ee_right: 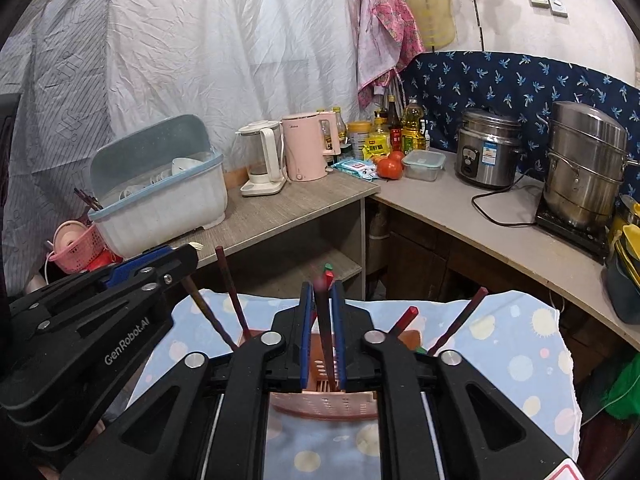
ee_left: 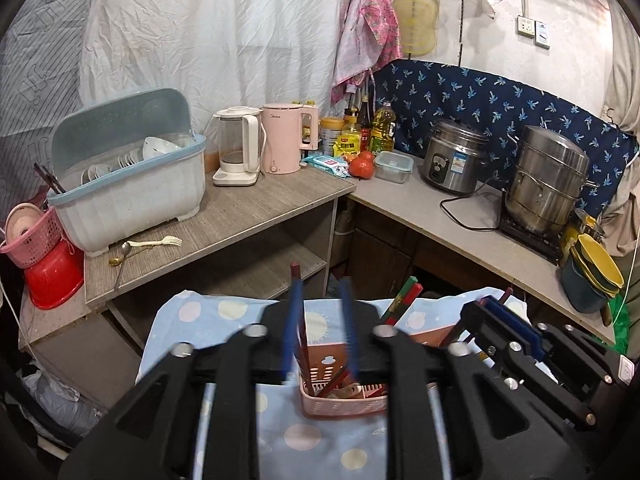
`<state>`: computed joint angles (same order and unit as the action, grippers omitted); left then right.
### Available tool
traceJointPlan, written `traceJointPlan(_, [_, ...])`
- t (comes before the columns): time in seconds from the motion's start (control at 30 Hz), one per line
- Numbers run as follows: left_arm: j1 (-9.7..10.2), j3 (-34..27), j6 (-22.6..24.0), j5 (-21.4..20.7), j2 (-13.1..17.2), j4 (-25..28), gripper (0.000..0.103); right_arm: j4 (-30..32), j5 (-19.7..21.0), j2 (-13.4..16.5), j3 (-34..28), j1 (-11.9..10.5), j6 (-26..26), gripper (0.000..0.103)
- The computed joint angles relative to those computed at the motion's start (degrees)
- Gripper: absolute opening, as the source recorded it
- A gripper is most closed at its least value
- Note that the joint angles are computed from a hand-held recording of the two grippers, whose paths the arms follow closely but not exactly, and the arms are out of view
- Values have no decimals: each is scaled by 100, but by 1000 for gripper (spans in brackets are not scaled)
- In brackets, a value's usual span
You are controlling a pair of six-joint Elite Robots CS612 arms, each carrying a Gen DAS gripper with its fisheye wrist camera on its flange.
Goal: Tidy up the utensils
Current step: 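Lift both chopsticks, insert them upright into the pink caddy and open both tools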
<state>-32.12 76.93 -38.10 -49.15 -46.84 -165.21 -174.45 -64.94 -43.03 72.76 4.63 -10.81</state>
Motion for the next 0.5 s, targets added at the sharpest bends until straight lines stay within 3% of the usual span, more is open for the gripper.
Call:
traceJointPlan(0.07, [-22, 38, -53, 97, -18, 5, 37, -74, 27, -28, 60, -17, 61, 33])
traceJointPlan(0.5, [-188, 404, -102, 170, -250, -94, 37, -524, 11, -383, 672, -97, 98, 36])
